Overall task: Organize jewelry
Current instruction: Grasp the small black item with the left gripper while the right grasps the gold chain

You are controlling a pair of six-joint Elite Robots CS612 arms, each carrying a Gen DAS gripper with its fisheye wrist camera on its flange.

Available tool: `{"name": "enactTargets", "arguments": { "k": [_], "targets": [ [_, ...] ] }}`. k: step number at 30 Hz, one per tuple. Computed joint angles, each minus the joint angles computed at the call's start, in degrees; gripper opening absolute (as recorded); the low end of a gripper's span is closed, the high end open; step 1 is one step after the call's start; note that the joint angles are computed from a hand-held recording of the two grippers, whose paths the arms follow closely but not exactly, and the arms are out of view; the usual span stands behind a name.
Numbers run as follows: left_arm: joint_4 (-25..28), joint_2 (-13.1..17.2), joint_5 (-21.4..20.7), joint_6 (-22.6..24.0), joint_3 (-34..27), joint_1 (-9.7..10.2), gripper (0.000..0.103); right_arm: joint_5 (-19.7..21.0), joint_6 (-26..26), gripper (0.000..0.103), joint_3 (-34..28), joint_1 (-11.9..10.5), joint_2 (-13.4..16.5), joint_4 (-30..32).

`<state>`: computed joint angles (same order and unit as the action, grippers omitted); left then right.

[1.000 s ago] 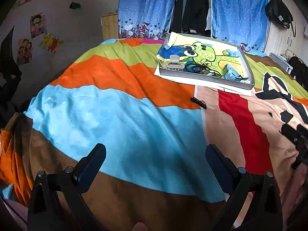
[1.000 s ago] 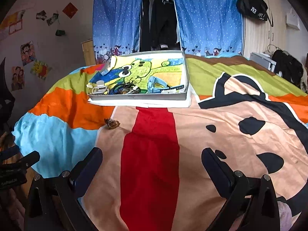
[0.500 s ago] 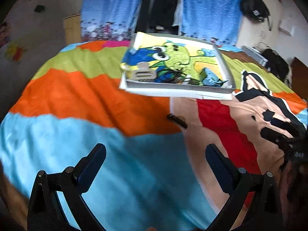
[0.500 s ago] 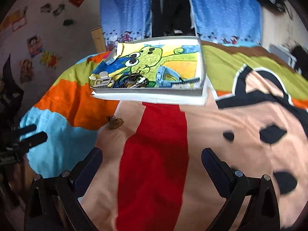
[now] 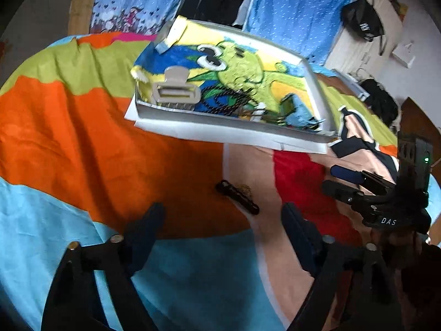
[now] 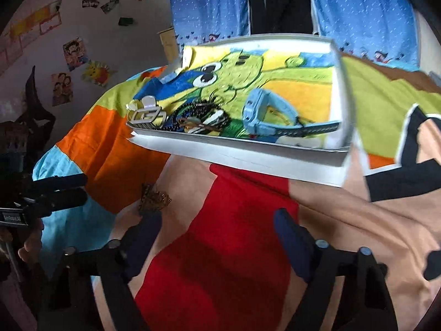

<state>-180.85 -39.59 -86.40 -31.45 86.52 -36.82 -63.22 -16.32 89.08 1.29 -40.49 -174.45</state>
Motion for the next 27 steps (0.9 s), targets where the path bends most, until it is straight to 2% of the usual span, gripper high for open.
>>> {"name": "enactTargets", "arguments": {
  "k": [2,5,10,14,20,27],
  "targets": [
    [2.24,0.31,0.17,-0.48,-0.92,0.01,0.061,0.37,-0.67,0.070,-0.91,0.11,0.55,1.07],
    [3.31,0.92,-0.52,-1.18,-2.12,0.26,0.054,1.38,-2.02,0.064,-2.07,0.33,1.37,2.29],
    [3.58,2.27,-5.50,-4.55,-4.47,1.51,0.043,2.67,-5.05,0.056,-3.32,0.81,2.01,5.43],
    [6.92,3.10,-8.26,-6.10,-6.56,2.19,0.033,3.37,-7.28,0.047,-4.65,1.30,2.74,7.88],
    [11.03,4.17,-11.82,-8.32,-9.14,3.21,0.024,3.80,-11.70,0.041,-6.14,2.31,3.48,11.49],
    [13.48,5.07,-16.29,-10.11,-11.02,4.38,0.023,3.56,-12.53,0.037,-7.18,2.64,4.05,13.37]
  ]
}}
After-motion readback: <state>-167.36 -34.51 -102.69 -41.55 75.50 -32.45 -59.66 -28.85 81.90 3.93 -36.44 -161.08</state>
